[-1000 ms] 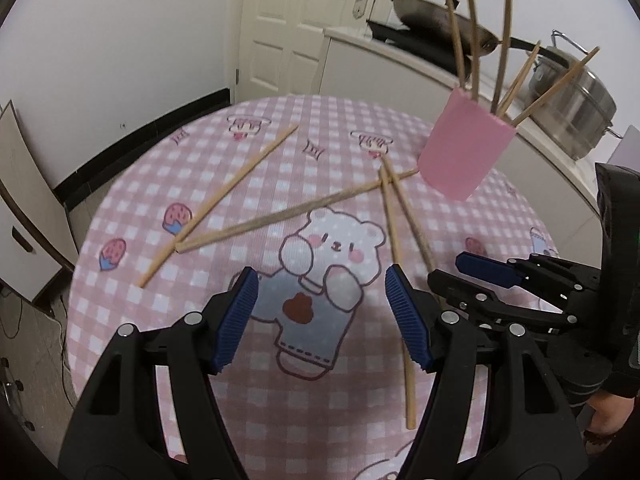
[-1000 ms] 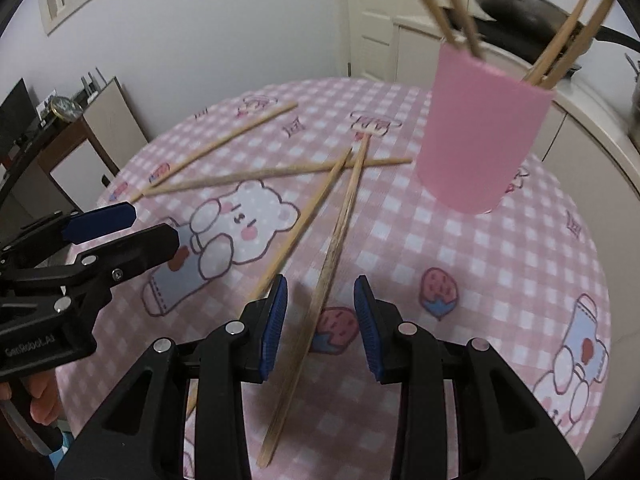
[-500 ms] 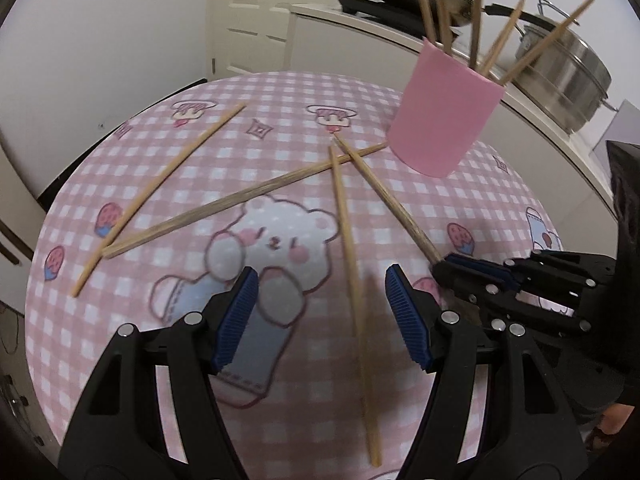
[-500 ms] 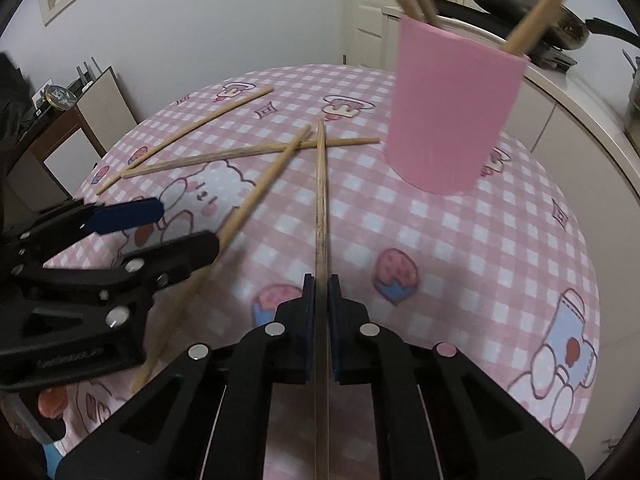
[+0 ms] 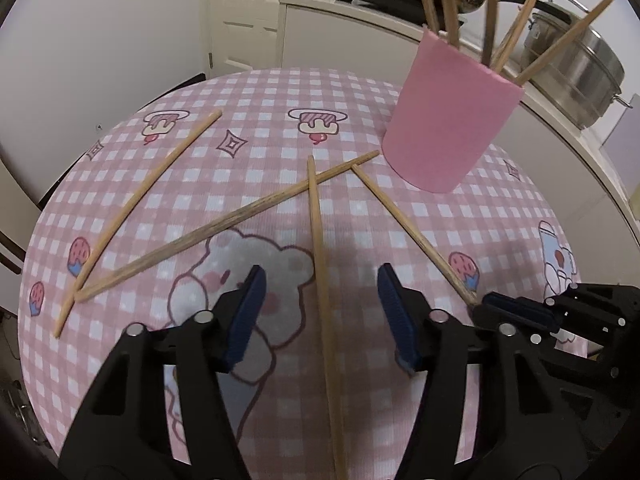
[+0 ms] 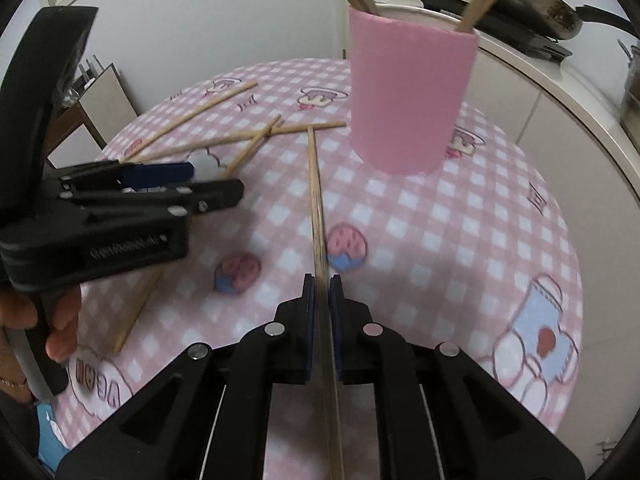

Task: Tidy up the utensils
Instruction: 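Close the right tool on a chopstick while the left tool grasps another, then lift both held chopsticks upright and carry them toward the pink cup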

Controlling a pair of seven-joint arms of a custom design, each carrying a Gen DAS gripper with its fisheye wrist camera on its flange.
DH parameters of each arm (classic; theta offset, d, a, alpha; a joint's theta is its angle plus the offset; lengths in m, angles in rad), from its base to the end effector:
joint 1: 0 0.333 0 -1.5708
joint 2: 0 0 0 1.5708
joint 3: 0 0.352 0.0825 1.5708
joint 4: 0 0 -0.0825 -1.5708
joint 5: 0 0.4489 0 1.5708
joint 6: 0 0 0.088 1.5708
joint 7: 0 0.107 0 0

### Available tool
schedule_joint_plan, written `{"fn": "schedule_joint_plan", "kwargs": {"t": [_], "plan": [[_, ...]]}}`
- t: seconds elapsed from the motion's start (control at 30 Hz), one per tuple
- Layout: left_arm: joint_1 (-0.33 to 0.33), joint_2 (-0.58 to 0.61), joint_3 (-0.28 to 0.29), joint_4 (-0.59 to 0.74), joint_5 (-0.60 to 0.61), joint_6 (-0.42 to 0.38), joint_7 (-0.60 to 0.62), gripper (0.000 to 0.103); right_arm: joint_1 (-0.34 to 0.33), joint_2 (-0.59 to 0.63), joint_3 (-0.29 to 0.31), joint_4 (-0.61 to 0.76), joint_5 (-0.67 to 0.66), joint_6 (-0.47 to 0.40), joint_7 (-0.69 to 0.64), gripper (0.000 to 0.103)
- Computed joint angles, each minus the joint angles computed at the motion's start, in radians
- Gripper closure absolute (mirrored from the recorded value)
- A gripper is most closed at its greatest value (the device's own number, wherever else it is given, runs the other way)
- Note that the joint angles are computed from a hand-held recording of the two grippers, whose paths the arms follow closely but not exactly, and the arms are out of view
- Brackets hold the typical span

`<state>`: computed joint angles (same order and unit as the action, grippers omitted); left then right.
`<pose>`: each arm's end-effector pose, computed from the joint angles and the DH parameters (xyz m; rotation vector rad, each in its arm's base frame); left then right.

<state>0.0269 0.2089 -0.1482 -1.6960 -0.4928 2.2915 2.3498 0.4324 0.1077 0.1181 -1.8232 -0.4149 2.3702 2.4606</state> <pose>0.7215 -0.0902 0.5294 -1.3009 2.5718 -0.8558 0.5958 0.3567 0.5351 -1.7943 1.9993 -0.5023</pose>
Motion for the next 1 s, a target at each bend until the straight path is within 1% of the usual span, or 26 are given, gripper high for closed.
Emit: {"fn": "schedule_joint_plan", "kwargs": {"t": [0.2, 0.27, 0.33, 0.4, 0.47, 0.5, 0.53, 0.57, 0.63, 0.67, 0.77, 0.87, 1.0], "plan": [[-0.018, 0.052, -0.001, 0.059, 0.062, 0.007, -0.049, 0.05, -0.01, 0.073, -0.016, 0.09, 0.004, -0.009, -0.047, 0.093], [-0.027, 0.068, -0.001, 0.076, 0.09, 0.02, -0.064, 0.053, -0.015, 0.09, -0.021, 0.112, 0.015, -0.008, -0.065, 0.092], [-0.032, 0.083, -0.003, 0.095, 0.111, 0.025, -0.072, 0.062, -0.019, 0.11, -0.025, 0.137, 0.025, -0.012, -0.089, 0.092], [-0.035, 0.096, -0.004, 0.11, 0.126, 0.027, -0.079, 0.067, -0.021, 0.129, -0.028, 0.16, 0.038, -0.019, -0.111, 0.092], [-0.036, 0.106, -0.007, 0.122, 0.134, 0.03, -0.08, 0.07, -0.019, 0.148, -0.032, 0.185, 0.038, -0.029, -0.127, 0.092], [-0.037, 0.107, -0.008, 0.121, 0.138, 0.036, -0.081, 0.073, -0.019, 0.157, -0.033, 0.197, 0.04, -0.032, -0.134, 0.092], [-0.038, 0.107, -0.009, 0.119, 0.142, 0.045, -0.08, 0.079, -0.018, 0.16, -0.035, 0.201, 0.043, -0.033, -0.139, 0.092], [-0.037, 0.107, -0.011, 0.117, 0.143, 0.05, -0.077, 0.082, -0.016, 0.168, -0.036, 0.213, 0.043, -0.04, -0.146, 0.092], [-0.037, 0.114, -0.014, 0.125, 0.14, 0.048, -0.076, 0.092, -0.008, 0.184, -0.039, 0.239, 0.03, -0.063, -0.161, 0.092], [-0.037, 0.116, -0.016, 0.128, 0.139, 0.048, -0.077, 0.095, -0.003, 0.191, -0.041, 0.251, 0.023, -0.076, -0.167, 0.092], [-0.034, 0.12, -0.017, 0.138, 0.131, 0.045, -0.083, 0.095, 0.002, 0.198, -0.043, 0.264, 0.022, -0.092, -0.182, 0.098], [-0.018, 0.099, -0.021, 0.123, 0.101, 0.044, -0.063, 0.096, 0.007, 0.191, -0.047, 0.262, 0.018, -0.093, -0.17, 0.098], [0.006, 0.063, -0.024, 0.111, 0.039, 0.029, -0.023, 0.097, 0.011, 0.148, -0.048, 0.225, -0.001, -0.06, -0.132, 0.098]]}}
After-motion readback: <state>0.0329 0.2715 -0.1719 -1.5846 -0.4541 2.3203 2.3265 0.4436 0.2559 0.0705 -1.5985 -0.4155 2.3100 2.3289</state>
